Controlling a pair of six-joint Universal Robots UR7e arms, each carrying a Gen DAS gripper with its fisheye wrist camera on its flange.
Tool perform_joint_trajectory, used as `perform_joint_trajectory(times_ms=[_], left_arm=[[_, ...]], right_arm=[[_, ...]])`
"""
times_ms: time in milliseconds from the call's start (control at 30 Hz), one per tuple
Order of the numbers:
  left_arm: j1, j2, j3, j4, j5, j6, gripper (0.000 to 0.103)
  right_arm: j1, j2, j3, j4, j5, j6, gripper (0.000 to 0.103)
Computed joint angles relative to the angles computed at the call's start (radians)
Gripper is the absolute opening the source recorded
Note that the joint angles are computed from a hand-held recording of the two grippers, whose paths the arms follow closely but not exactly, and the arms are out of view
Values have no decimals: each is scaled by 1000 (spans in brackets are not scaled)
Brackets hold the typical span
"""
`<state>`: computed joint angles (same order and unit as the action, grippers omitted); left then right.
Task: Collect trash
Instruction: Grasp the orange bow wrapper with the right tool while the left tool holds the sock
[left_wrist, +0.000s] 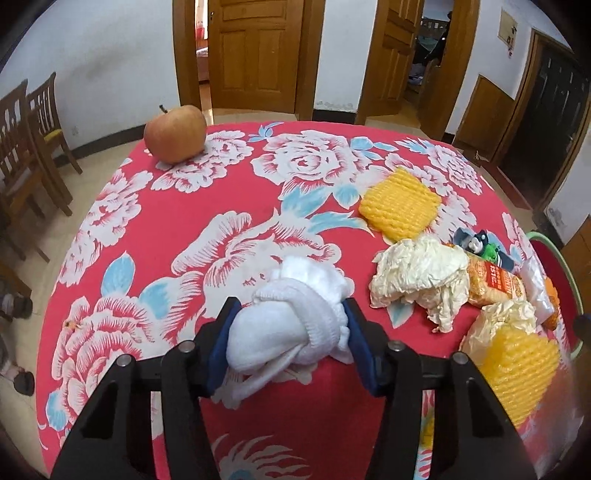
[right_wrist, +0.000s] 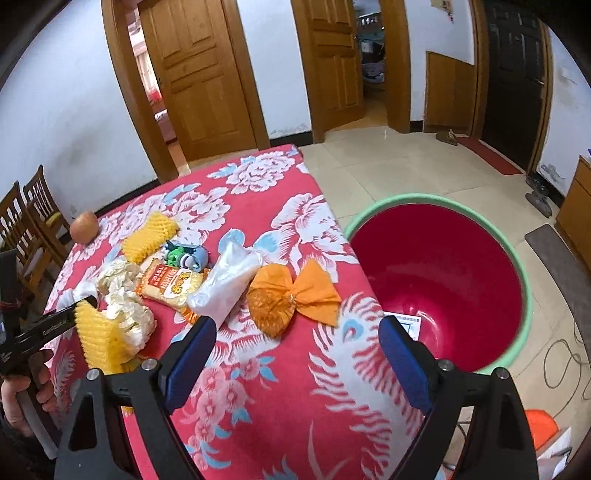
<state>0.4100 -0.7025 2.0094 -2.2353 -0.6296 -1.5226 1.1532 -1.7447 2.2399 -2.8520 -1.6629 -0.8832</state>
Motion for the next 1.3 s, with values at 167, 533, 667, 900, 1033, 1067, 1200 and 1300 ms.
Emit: perform_joint_trajectory(times_ms=[167, 533, 667, 900, 1033, 1067, 1200, 1300], left_arm=[[1, 1, 0, 4, 6, -4, 61], [3, 4, -7, 6, 6, 5, 58], [3, 4, -1, -18, 9, 13, 51], [-20, 4, 17, -82, 20, 27, 32], [-53, -11, 15, -42, 34, -11, 32], [-60, -14, 13, -35, 37, -17, 32], [-94, -27, 10, -20, 51, -36, 32], [-117, -27, -1, -29, 52, -25, 32]], right_arm=[[25, 69, -36, -3, -51, 6, 83], [37, 128, -38, -49, -77, -15, 60], [33, 129, -35, -68, -73, -16, 46], [8, 85, -27, -10, -14, -23, 35], [-6, 49, -20, 10, 18, -22, 35], [-10, 40, -19, 16, 27, -21, 35], [-30, 0, -12, 39, 66, -23, 35], [-49, -33, -5, 60, 95, -29, 35]])
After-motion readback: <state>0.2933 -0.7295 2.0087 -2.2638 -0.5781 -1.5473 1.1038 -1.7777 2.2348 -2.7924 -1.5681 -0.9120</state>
